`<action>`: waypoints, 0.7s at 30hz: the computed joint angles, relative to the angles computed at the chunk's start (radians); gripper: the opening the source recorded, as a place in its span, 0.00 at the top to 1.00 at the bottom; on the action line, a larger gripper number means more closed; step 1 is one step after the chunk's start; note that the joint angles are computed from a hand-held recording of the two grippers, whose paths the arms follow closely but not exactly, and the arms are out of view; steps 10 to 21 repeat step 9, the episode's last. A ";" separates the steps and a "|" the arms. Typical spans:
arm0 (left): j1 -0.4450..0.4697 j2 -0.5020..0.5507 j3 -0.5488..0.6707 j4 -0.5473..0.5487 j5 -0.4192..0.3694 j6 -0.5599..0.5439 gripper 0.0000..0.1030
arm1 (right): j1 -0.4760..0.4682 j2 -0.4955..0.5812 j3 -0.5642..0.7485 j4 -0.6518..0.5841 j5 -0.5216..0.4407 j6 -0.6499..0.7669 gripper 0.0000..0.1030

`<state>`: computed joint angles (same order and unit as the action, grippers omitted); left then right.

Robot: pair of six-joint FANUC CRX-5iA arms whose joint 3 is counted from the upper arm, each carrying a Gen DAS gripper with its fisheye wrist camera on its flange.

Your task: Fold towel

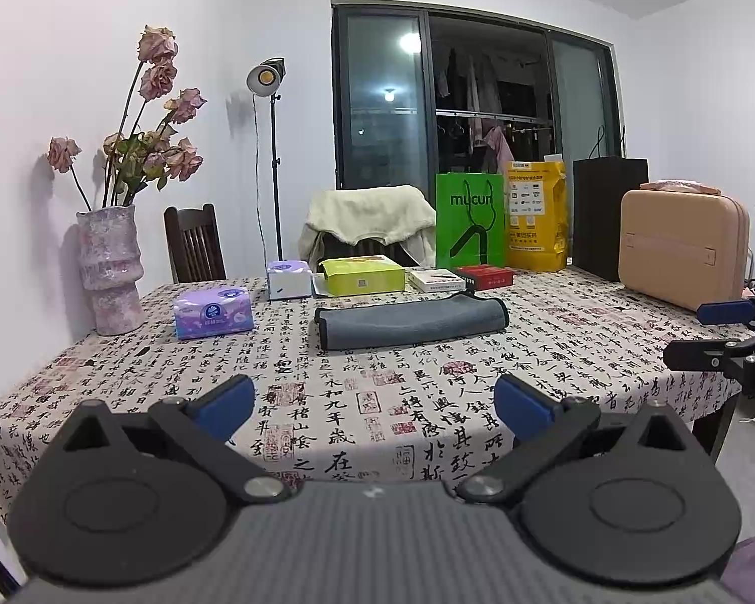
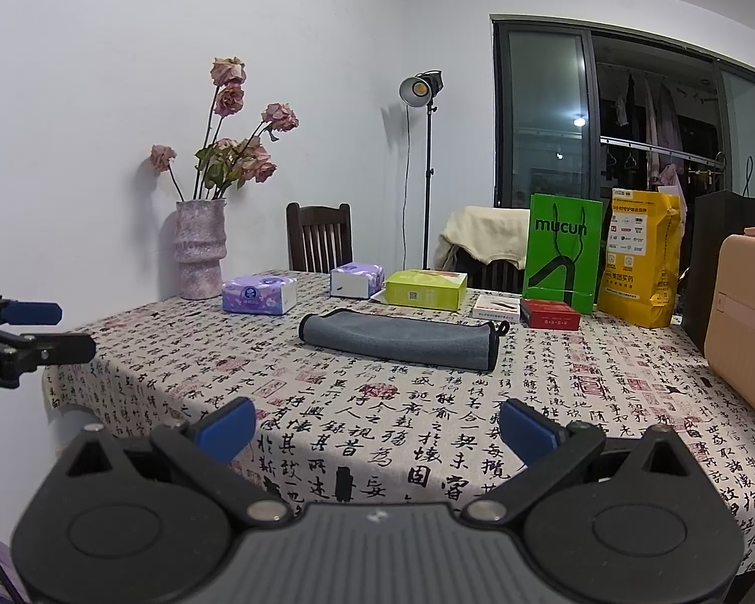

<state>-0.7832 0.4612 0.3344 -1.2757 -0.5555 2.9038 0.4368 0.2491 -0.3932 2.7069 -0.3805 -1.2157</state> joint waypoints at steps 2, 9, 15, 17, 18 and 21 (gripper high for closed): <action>0.003 0.002 0.003 0.012 0.002 -0.011 0.00 | 0.001 0.001 0.001 -0.002 0.000 0.002 0.00; 0.010 0.006 0.004 0.028 0.006 -0.018 0.00 | 0.001 0.003 0.000 0.001 -0.001 -0.002 0.00; 0.010 0.006 0.004 0.028 0.006 -0.018 0.00 | 0.001 0.003 0.000 0.001 -0.001 -0.002 0.00; 0.010 0.006 0.004 0.028 0.006 -0.018 0.00 | 0.001 0.003 0.000 0.001 -0.001 -0.002 0.00; 0.010 0.006 0.004 0.028 0.006 -0.018 0.00 | 0.001 0.003 0.000 0.001 -0.001 -0.002 0.00; 0.010 0.006 0.004 0.028 0.006 -0.018 0.00 | 0.001 0.003 0.000 0.001 -0.001 -0.002 0.00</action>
